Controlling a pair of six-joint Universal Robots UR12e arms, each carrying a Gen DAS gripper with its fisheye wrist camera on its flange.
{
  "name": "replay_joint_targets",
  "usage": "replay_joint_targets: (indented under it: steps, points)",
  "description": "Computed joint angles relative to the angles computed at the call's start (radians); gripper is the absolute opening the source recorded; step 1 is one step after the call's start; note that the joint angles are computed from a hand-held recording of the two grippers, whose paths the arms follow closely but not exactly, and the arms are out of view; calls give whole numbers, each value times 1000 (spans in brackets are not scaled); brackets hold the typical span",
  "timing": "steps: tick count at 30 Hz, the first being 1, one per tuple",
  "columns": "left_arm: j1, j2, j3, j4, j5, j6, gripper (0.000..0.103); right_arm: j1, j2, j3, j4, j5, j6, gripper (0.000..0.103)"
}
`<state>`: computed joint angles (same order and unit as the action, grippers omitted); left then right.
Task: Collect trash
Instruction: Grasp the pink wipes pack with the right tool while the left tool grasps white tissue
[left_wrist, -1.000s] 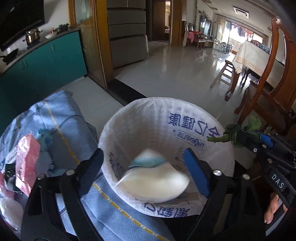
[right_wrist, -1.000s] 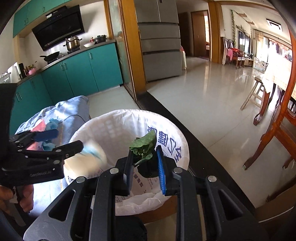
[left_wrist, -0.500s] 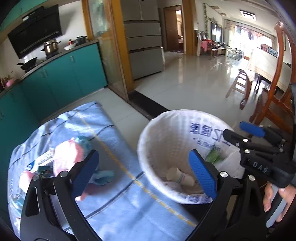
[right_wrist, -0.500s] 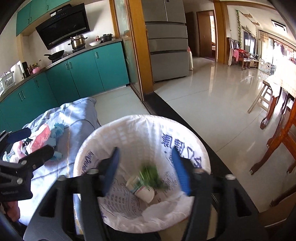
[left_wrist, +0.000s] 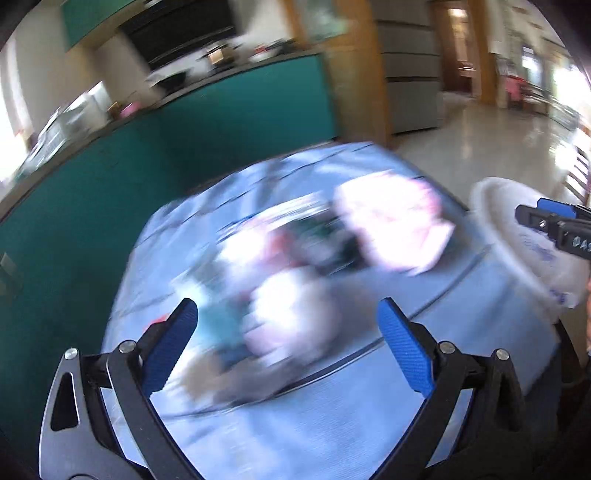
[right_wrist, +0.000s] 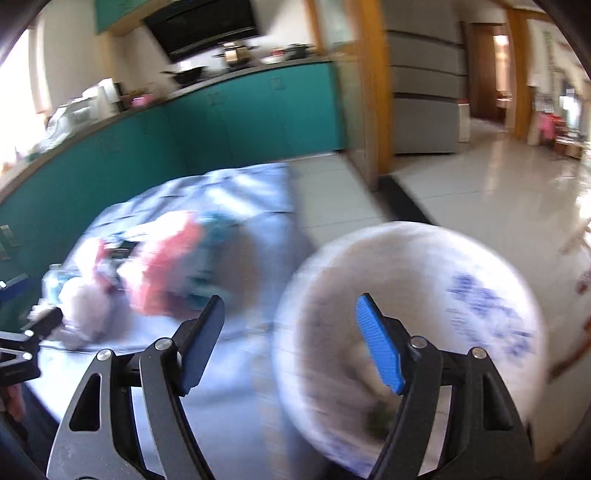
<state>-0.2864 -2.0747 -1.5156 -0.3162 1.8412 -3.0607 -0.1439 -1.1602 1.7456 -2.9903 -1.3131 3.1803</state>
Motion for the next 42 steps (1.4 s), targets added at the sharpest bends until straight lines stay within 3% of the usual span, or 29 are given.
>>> replay_joint_targets:
  steps: [2, 4, 6, 10, 11, 12, 13, 18, 25, 26, 28, 29, 30, 35, 39, 41, 42]
  points:
    - [24, 18, -19, -37, 14, -65, 97, 20, 35, -54, 21, 85, -6, 73]
    - [47, 34, -32, -76, 9, -126, 97, 47, 68, -109, 41, 107, -23, 73]
    - [61, 44, -38, -97, -3, -167, 97, 72, 95, -157, 71, 95, -38, 81]
    - [87, 63, -65, -106, -17, -213, 97, 129, 138, -232, 145, -2, -111, 83]
    - [93, 67, -70, -106, -23, -218, 97, 140, 143, -240, 158, -23, -131, 81]
    - [99, 68, -73, -106, -31, -221, 97, 142, 143, -239, 163, -18, -137, 63]
    - [103, 71, -77, -107, -38, -226, 97, 140, 139, -236, 180, 3, -141, 53]
    - [122, 68, -79, -125, -109, -258, 97, 117, 93, -171, 184, 108, -152, 42]
    - [129, 53, -74, -137, -169, -267, 97, 59, -4, -48, 248, 255, -149, 45]
    - [129, 52, -73, -139, -173, -266, 97, 61, -10, -40, 250, 231, -151, 49]
    - [128, 47, -68, -139, -177, -265, 97, 80, -15, -27, 233, 96, -160, 66]
    - [127, 44, -65, -138, -177, -262, 97, 85, -20, -19, 219, 55, -160, 80]
    - [126, 43, -63, -137, -176, -257, 97, 90, -22, -15, 211, 20, -158, 84]
    - [127, 37, -52, -158, -185, -249, 97, 125, -11, -20, 161, -123, -209, 93]
    - [128, 20, -35, -213, -189, -258, 96, 164, 16, -43, 130, -224, -268, 93]
    - [127, 19, -36, -221, -186, -254, 84, 176, 25, -48, 119, -243, -296, 93]
    - [128, 19, -36, -228, -188, -248, 69, 180, 28, -50, 118, -248, -307, 93]
